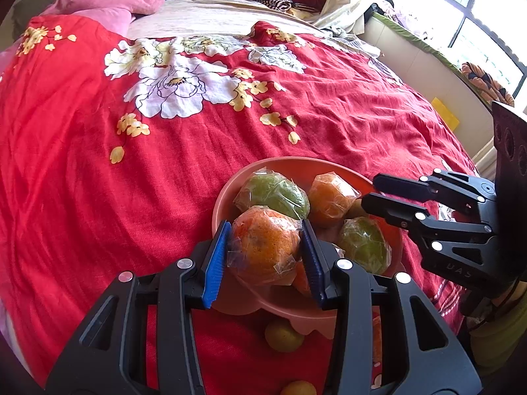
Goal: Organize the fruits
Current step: 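Lower both fruits into the pink dish and open both tools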
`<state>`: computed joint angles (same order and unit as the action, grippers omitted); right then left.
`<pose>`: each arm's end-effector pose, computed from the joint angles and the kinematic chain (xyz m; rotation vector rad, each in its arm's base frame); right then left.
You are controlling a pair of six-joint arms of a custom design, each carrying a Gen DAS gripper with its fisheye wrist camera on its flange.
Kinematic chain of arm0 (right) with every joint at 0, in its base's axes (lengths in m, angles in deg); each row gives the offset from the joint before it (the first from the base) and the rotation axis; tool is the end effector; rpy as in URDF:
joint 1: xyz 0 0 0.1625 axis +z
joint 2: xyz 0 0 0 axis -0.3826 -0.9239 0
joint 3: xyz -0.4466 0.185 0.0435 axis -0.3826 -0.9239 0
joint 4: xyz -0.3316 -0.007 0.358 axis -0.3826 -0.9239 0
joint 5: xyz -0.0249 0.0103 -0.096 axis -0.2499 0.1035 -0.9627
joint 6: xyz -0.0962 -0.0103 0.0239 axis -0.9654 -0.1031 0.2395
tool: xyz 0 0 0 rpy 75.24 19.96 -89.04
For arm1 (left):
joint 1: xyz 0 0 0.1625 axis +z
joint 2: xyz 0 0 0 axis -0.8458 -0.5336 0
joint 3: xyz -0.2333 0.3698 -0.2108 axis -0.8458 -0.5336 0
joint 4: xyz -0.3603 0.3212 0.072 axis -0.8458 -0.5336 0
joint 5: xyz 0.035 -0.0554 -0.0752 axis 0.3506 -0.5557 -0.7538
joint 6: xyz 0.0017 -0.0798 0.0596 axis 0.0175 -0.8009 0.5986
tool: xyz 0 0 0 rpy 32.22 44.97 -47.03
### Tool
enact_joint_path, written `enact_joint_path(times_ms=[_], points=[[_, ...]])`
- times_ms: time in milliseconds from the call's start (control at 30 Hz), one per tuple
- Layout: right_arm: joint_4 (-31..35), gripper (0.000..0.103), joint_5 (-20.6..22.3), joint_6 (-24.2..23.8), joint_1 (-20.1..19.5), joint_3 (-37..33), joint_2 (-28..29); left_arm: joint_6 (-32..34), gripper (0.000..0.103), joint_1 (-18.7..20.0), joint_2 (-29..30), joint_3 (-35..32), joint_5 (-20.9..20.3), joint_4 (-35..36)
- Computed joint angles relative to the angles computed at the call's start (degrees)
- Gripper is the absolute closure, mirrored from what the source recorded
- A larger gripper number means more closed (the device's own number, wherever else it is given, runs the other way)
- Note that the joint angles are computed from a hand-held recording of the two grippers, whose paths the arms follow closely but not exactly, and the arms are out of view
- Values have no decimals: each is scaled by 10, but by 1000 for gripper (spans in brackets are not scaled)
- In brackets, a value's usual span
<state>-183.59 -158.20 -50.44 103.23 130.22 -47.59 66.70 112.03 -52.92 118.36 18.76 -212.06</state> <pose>-0.0108 -0.8306 0.2496 1.2258 -2.4626 0.4404 -0.3069 -0.7717 -0.0510 0.3143 2.4603 -0.7247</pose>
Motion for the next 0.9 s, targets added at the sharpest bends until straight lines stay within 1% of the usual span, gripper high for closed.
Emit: enact_joint_path(times_ms=[33,100,267,333,400,500,900], points=[[-6,63,-1,1,1,2,-1,0,69,0,0,1,-1,-2],[-14,62,4,4,1,8,-6,0,69,1,-1,2,-3,-5],[-20,52,22,12,-2,21,-19,0,69,1,-1,2,-4,-5],[-23,46,25,15,-3,24,-21,0,69,1,0,1,-2,-4],[-25,45,32,17,-4,26,-25,-1,69,1,0,1,0,-4],[-27,37,39,21,-6,28,-28,-5,68,1,1,1,3,-2],[-30,24,52,25,-8,34,-35,-8,68,1,-1,4,3,-4]])
